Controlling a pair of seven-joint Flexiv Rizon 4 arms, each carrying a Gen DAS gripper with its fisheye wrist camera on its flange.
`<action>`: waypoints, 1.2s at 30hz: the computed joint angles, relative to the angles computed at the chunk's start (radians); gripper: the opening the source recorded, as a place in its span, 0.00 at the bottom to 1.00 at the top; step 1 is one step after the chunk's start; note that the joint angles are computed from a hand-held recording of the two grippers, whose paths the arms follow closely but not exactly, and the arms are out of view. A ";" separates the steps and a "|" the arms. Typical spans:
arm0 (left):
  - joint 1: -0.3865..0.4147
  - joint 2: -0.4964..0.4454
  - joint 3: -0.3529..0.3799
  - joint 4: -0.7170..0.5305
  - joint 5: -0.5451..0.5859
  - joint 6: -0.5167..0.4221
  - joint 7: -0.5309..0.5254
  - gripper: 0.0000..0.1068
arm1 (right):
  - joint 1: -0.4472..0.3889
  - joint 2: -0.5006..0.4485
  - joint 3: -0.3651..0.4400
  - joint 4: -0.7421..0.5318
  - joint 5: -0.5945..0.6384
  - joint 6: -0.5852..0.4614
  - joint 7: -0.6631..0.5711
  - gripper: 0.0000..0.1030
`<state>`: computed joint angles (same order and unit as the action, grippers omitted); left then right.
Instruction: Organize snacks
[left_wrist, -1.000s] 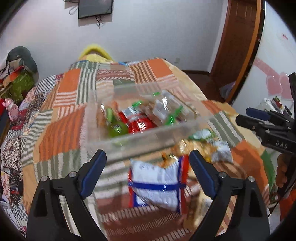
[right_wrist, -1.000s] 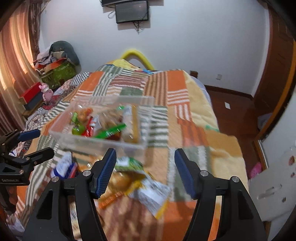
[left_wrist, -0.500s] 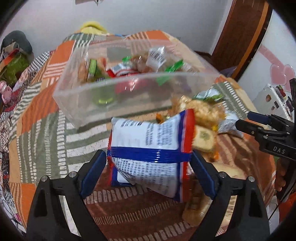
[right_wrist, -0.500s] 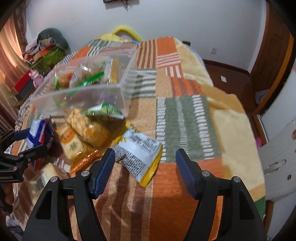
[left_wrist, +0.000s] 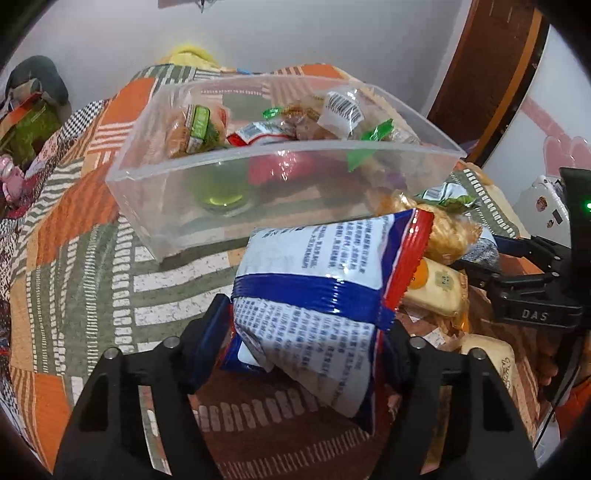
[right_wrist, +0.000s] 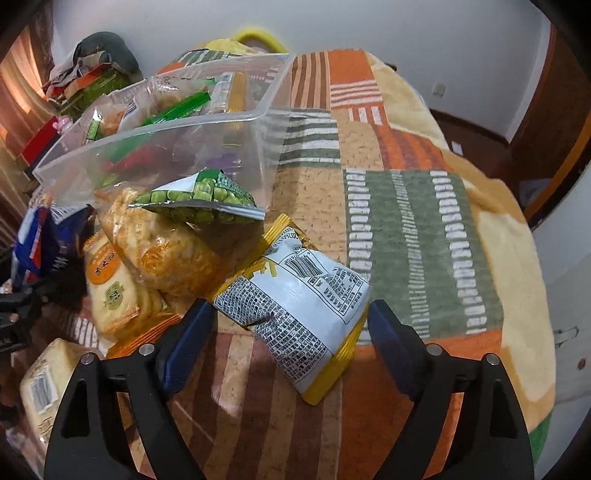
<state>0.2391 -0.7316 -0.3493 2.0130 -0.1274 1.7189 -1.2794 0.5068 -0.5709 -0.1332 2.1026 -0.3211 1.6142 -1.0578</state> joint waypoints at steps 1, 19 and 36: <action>-0.008 0.004 0.011 0.003 0.002 0.012 -0.002 0.63 | 0.012 0.000 -0.015 0.007 0.003 0.013 0.006 0.75; 0.111 0.114 -0.064 0.102 0.133 0.134 -0.077 0.53 | -0.074 0.060 0.081 0.054 0.040 0.019 -0.062 0.10; 0.115 0.124 -0.034 0.071 0.177 0.151 -0.141 0.53 | -0.168 -0.059 0.168 -0.157 0.061 -0.076 -0.020 0.68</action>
